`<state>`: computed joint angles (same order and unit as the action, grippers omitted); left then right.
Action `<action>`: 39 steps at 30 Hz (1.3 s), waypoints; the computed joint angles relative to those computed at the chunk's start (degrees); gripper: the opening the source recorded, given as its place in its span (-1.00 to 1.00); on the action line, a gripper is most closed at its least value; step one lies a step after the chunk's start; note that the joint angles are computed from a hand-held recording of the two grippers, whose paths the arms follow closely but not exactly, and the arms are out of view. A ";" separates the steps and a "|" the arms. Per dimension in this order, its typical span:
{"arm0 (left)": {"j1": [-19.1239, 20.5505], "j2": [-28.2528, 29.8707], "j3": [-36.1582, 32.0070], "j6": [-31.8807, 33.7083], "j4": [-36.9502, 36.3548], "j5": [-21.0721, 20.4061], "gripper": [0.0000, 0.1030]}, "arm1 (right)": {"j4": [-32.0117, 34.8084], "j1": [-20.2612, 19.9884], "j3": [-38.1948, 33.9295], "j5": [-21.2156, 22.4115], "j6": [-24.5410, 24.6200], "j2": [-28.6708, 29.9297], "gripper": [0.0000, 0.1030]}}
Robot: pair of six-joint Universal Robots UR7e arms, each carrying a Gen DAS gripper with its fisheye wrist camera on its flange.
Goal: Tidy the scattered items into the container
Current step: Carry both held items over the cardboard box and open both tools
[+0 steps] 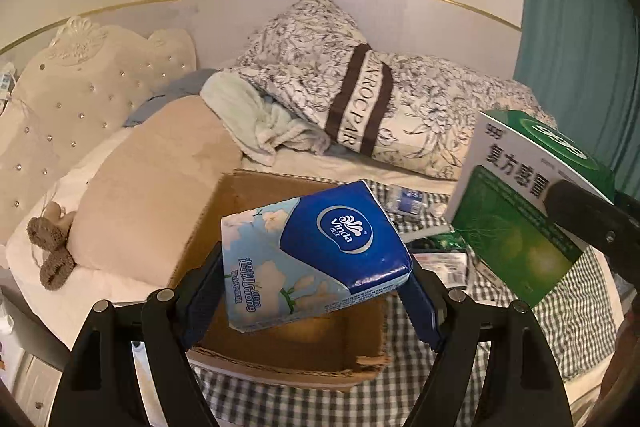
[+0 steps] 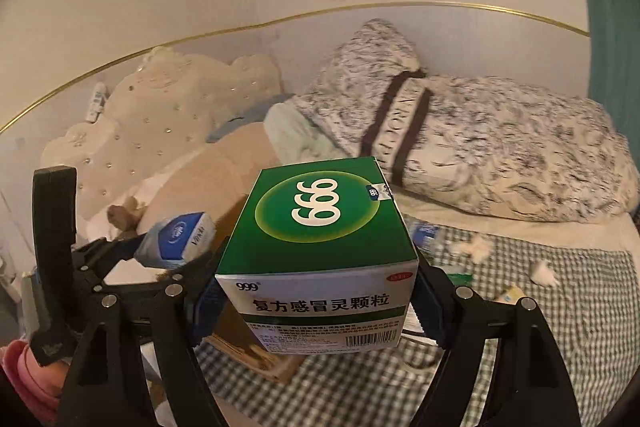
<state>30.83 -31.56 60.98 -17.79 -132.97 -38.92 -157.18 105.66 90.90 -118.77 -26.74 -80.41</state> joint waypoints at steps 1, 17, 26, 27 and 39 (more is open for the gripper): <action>0.28 -0.02 -0.03 -0.23 0.19 0.04 0.57 | 0.67 0.04 -0.72 0.43 0.28 0.86 0.53; 5.80 1.53 -0.75 -5.41 4.38 -1.09 0.57 | 4.22 -2.11 -10.77 1.32 1.42 14.18 0.53; 7.68 3.65 -2.53 -5.66 5.34 -1.68 0.57 | 7.00 -4.53 -16.75 -0.17 2.75 20.50 0.53; 7.92 3.82 -2.62 -5.68 5.54 -1.93 0.57 | 7.26 -4.78 -17.44 -0.32 2.72 21.28 0.53; 9.58 5.35 -2.95 -7.05 7.59 -2.21 0.57 | 7.70 -6.23 -19.09 -1.17 2.68 24.77 0.54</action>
